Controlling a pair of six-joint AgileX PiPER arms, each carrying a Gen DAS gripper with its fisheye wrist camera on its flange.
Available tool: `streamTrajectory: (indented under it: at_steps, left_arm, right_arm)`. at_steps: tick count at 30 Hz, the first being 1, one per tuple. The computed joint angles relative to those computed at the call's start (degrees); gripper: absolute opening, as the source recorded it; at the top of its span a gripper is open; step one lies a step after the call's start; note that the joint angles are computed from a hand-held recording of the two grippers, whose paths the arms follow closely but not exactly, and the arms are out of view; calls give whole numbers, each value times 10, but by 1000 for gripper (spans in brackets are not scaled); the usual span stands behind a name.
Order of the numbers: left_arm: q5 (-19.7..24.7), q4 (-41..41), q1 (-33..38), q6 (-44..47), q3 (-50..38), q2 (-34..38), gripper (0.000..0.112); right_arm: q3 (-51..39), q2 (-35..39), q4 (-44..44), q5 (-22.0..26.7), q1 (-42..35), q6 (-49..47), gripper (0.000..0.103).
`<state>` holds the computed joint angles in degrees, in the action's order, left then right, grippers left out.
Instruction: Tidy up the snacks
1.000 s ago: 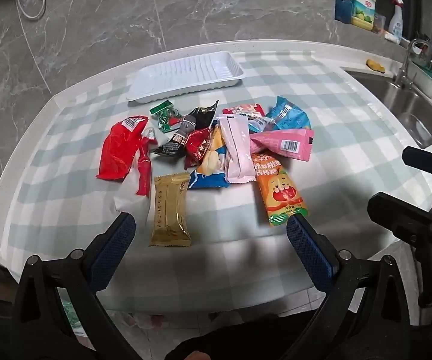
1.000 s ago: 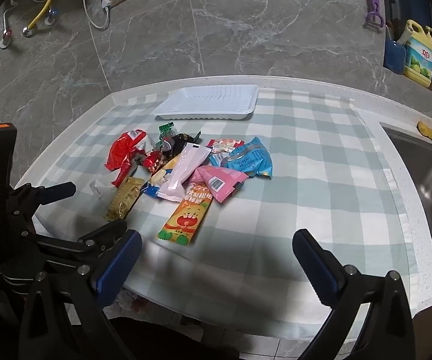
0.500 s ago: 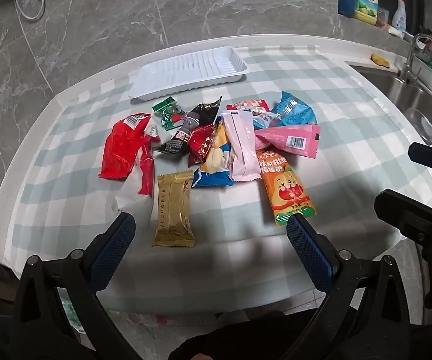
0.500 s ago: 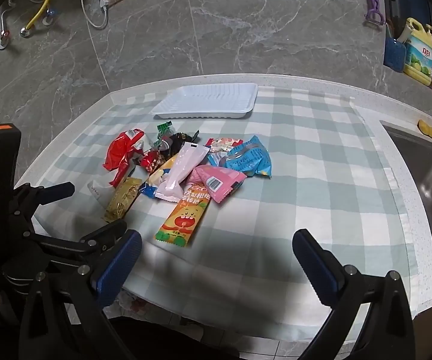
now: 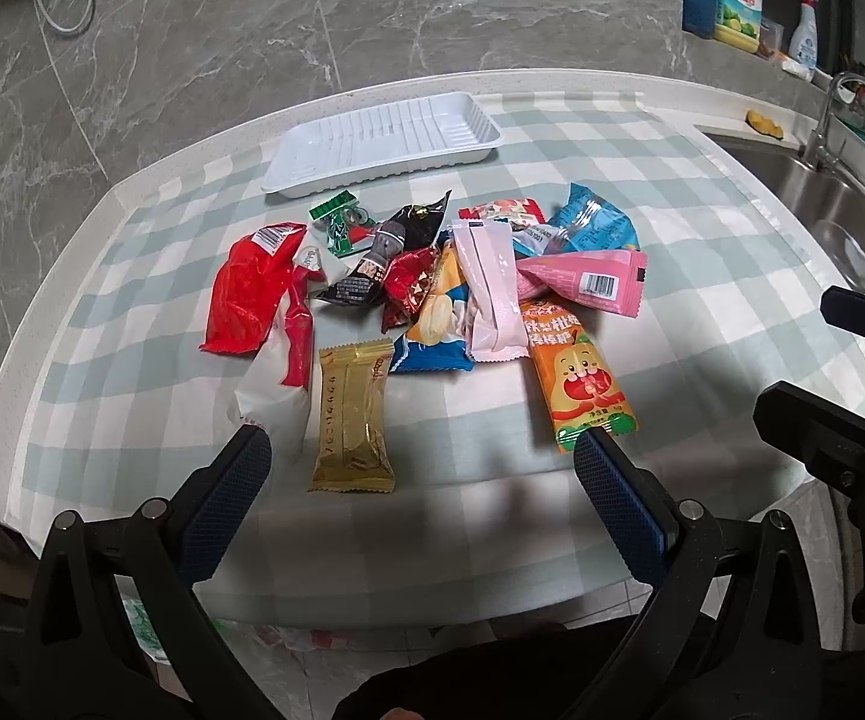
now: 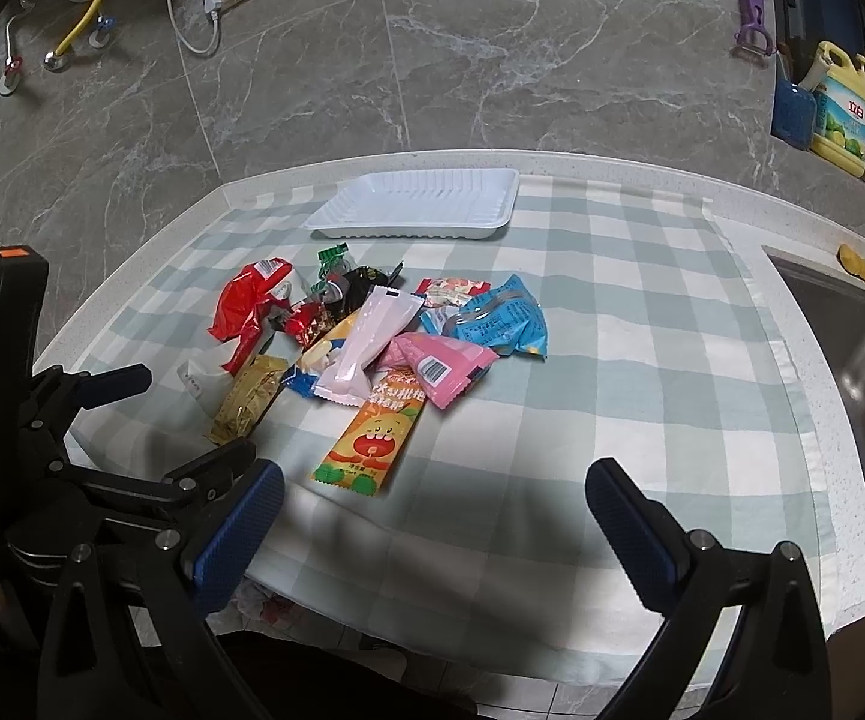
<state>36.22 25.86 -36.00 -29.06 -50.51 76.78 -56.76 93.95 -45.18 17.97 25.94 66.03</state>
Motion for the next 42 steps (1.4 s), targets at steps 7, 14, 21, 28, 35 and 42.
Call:
streamTrajectory:
  at_steps: [7, 14, 21, 28, 35, 42]
  left_arm:
    - [-1, -12, 9, 13, 1, -4, 103]
    - [-1, -15, 11, 17, 3, -6, 103]
    - [-3, -18, 14, 21, 6, -9, 103]
    - [-2, -15, 13, 16, 10, -12, 103]
    - [-2, -16, 13, 18, 10, -12, 103]
    - [3, -12, 8, 10, 5, -7, 103]
  right_arm:
    - [1, 0, -4, 2, 2, 6, 103]
    - [1, -1, -7, 2, 4, 10, 103]
    - [1, 0, -8, 3, 5, 13, 103]
    - [2, 0, -10, 2, 4, 13, 103]
    - [0, 0, -6, 2, 5, 9, 103]
    - [1, 1, -7, 0, 4, 10, 103]
